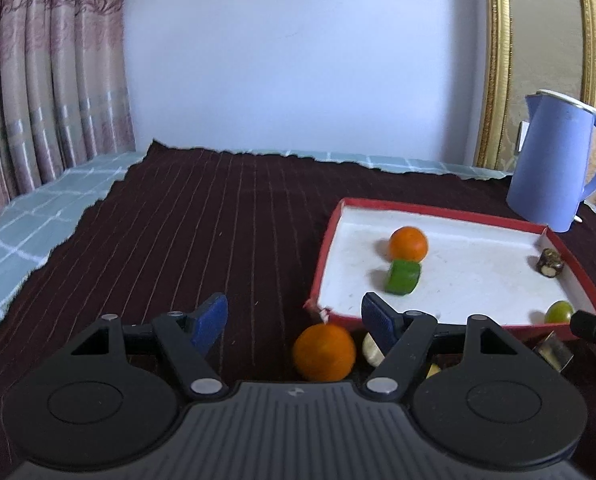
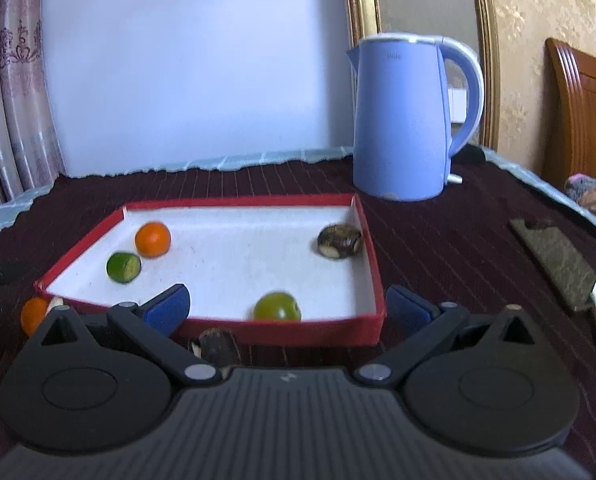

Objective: Organize fruits
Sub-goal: 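Move both tools back to the fruits lying in front of the tray, then grasp an orange with the left gripper while the right grasps the dark cylindrical chunk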

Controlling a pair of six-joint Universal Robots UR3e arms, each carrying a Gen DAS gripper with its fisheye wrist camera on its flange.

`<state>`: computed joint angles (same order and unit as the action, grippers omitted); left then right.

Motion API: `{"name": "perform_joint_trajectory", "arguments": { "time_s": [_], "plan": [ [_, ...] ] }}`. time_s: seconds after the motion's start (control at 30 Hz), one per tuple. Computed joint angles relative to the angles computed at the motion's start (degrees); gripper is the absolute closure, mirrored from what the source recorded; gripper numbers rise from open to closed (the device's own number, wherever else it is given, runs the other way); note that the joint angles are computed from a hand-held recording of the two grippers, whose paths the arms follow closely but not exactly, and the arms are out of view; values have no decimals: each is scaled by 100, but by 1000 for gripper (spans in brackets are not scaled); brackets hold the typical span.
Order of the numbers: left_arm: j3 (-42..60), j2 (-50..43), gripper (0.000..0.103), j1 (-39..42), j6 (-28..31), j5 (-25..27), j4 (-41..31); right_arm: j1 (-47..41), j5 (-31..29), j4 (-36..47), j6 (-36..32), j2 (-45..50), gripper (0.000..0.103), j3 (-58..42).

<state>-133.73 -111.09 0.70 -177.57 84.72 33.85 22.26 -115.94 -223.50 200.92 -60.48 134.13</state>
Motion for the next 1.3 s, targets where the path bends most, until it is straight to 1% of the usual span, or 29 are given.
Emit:
{"name": "perform_joint_trajectory", "arguments": {
  "time_s": [0.07,0.13,0.27,0.4,0.47,0.53,0.6,0.67,0.73,0.87,0.9,0.93,0.97,1.0,1.03,1.1,1.17,1.3],
  "plan": [
    [-151,-9,29,182,138,-232,69,-32,130,-5,58,57,0,43],
    [-319,-39,29,354,413,-487,181,-8,154,-6,117,118,0,75],
    [-481,-101,29,537,1152,-845,253,31,140,-170,149,235,0,131],
    [-326,-225,29,460,1820,-829,157,2,239,-379,171,268,0,215],
    [-158,-299,29,438,2086,-891,-49,52,121,-224,211,241,0,166],
    [171,-459,29,308,2258,-735,-386,87,17,-46,246,220,0,105],
    [422,-617,29,193,2322,-551,-582,138,-98,85,288,233,0,46],
    [606,-728,30,160,2370,-561,-745,132,-101,41,302,256,0,74],
    [773,-831,30,91,2372,-487,-797,102,-84,30,339,253,0,101],
    [1161,-935,30,-36,2356,-378,-1123,64,-56,-46,351,274,0,136],
    [1211,-955,32,-51,2337,-372,-1159,72,-64,-62,326,278,0,140],
    [1222,-962,38,-33,2343,-451,-1187,86,-78,-85,282,283,0,140],
    [1175,-927,49,30,2378,-606,-1217,118,-119,-119,220,297,0,140],
    [1108,-863,62,109,2386,-808,-1289,166,-190,-155,145,315,0,132],
    [1084,-813,62,169,2345,-944,-1379,217,-279,-187,88,334,0,121],
    [973,-797,63,179,2161,-897,-1222,291,-418,-263,-13,368,0,119],
    [797,-767,63,179,2026,-827,-1000,252,-327,-363,-134,349,0,210],
    [227,-476,63,247,1645,-899,-584,146,-44,-1066,-421,558,0,461]
  ]
}}
